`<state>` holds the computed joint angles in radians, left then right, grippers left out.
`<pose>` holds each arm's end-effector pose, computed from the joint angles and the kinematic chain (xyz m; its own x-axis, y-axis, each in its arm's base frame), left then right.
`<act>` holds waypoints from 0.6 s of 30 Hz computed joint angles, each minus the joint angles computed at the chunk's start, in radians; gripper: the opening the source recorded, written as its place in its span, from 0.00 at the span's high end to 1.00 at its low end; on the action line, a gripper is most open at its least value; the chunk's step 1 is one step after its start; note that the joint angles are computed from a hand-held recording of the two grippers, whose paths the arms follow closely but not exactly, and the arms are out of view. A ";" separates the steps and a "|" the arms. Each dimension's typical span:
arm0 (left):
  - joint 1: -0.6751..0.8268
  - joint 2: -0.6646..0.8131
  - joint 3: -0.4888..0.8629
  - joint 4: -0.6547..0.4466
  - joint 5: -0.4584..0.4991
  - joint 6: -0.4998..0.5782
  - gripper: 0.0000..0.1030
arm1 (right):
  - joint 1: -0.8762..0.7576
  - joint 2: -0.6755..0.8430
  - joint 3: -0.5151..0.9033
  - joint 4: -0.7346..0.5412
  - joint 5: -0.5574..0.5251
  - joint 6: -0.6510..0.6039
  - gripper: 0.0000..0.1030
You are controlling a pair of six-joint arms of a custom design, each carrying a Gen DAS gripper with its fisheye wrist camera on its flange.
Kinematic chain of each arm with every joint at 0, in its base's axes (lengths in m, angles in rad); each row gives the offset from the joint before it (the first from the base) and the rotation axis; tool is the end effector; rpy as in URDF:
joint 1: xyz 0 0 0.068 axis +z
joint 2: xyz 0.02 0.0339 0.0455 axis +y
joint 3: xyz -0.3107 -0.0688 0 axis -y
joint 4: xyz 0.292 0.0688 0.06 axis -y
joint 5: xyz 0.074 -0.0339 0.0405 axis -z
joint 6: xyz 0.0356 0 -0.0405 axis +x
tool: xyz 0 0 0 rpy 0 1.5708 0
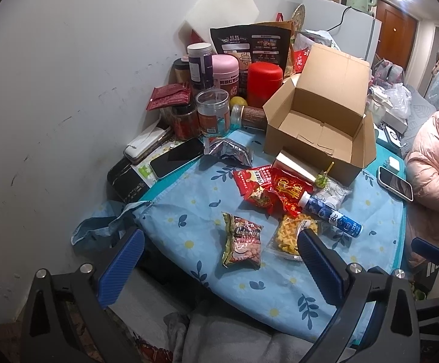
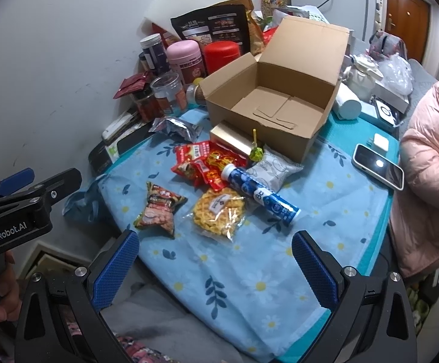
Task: Organize snacks
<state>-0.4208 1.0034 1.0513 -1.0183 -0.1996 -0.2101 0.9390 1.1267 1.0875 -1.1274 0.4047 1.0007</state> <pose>0.1885 -0.0766 0.3596 -0.7987 0.1335 -0.5867 0.1345 0.9900 0.0422 0.1428 0.1714 0.3444 -0.8405 0.1618 -0.5170 0.1061 0.9850 0.1357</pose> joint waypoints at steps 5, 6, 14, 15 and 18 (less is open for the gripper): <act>0.003 0.001 -0.003 0.004 0.004 0.005 0.00 | -0.001 0.009 0.005 0.004 0.000 -0.001 0.00; 0.004 0.001 -0.003 0.004 0.007 0.004 0.00 | -0.001 0.011 0.006 0.004 0.000 -0.001 0.00; -0.001 0.010 0.003 -0.001 0.003 -0.001 0.00 | -0.010 0.007 0.002 0.005 -0.006 -0.008 0.00; -0.001 0.011 0.003 -0.002 0.004 -0.001 0.00 | -0.010 0.007 0.002 0.005 -0.006 -0.009 0.00; -0.001 0.013 0.004 -0.003 0.006 -0.002 0.00 | -0.008 -0.002 -0.005 0.002 -0.006 -0.007 0.00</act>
<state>-0.4217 1.0169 1.0548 -1.0210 -0.1941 -0.2119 0.9310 1.1252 1.0829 -1.1256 0.3987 0.9938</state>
